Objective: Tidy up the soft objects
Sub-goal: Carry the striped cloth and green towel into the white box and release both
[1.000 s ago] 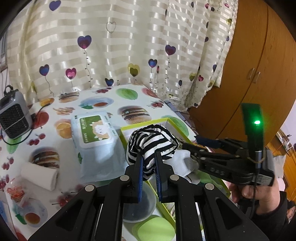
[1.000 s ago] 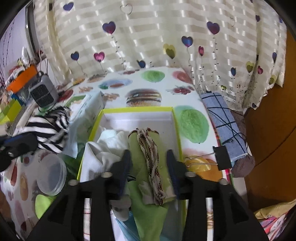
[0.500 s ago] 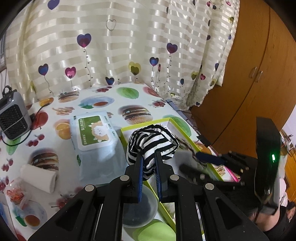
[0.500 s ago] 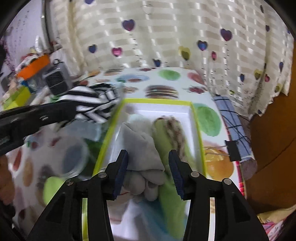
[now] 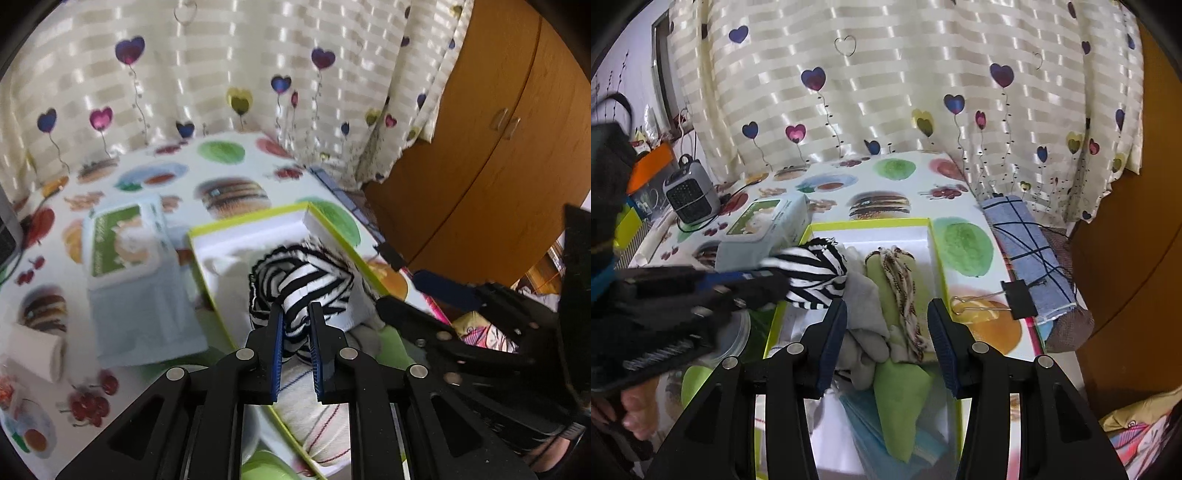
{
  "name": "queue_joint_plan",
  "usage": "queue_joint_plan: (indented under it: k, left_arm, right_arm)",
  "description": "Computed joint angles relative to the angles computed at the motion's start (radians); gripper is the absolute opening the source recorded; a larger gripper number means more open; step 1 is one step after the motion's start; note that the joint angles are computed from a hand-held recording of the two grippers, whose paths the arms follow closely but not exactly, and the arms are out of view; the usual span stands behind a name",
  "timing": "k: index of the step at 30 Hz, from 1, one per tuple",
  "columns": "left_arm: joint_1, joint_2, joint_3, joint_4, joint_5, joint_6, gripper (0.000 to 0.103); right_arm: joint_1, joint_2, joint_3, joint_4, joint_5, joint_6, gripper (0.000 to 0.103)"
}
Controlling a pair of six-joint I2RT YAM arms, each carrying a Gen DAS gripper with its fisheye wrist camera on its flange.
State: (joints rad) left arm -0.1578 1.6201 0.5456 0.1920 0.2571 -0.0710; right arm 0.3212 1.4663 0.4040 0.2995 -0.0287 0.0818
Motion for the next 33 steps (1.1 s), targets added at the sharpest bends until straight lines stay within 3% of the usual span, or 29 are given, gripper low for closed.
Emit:
queue_joint_plan:
  k: [4, 8, 23, 33]
  left_arm:
    - [-0.013, 0.057, 0.027, -0.023, 0.029, -0.002, 0.031]
    - [0.008, 0.013, -0.008, -0.019, 0.044, -0.007, 0.045]
    - [0.141, -0.266, -0.153, -0.071, 0.099, 0.040, 0.046]
    - [0.245, -0.601, -0.265, -0.231, 0.097, 0.082, 0.046]
  right_arm:
    - [0.001, -0.030, -0.013, -0.019, 0.002, -0.002, 0.047]
    - [0.003, -0.071, -0.030, -0.032, 0.005, 0.001, 0.047]
    - [0.081, -0.268, -0.067, -0.149, 0.060, 0.033, 0.047]
    - [0.218, -0.408, -0.073, -0.244, 0.128, 0.081, 0.047]
